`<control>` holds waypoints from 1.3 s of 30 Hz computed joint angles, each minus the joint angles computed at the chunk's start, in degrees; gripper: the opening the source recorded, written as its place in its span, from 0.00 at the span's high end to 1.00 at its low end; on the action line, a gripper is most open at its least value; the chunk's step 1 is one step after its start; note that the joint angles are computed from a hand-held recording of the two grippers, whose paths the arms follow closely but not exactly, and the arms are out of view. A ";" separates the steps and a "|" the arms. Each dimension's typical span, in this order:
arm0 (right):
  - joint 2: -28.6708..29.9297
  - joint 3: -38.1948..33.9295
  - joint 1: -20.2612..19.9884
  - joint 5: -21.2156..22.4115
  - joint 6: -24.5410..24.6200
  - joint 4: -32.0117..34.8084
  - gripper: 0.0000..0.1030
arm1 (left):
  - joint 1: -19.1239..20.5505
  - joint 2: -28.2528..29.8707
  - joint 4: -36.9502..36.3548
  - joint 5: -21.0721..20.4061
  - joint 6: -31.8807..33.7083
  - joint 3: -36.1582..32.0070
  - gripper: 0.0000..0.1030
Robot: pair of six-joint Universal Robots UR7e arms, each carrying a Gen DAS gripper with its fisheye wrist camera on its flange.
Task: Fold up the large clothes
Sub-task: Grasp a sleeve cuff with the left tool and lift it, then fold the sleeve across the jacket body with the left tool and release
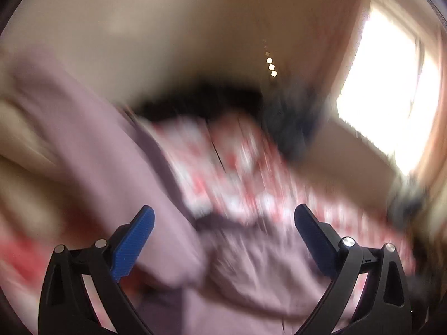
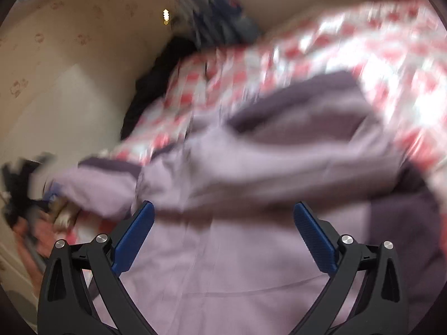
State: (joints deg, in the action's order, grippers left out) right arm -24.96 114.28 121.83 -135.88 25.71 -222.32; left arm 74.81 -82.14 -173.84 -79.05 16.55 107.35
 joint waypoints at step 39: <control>-1.11 0.58 -3.66 4.93 7.03 5.01 0.06 | 9.32 13.31 32.84 -5.00 -16.18 -45.34 0.73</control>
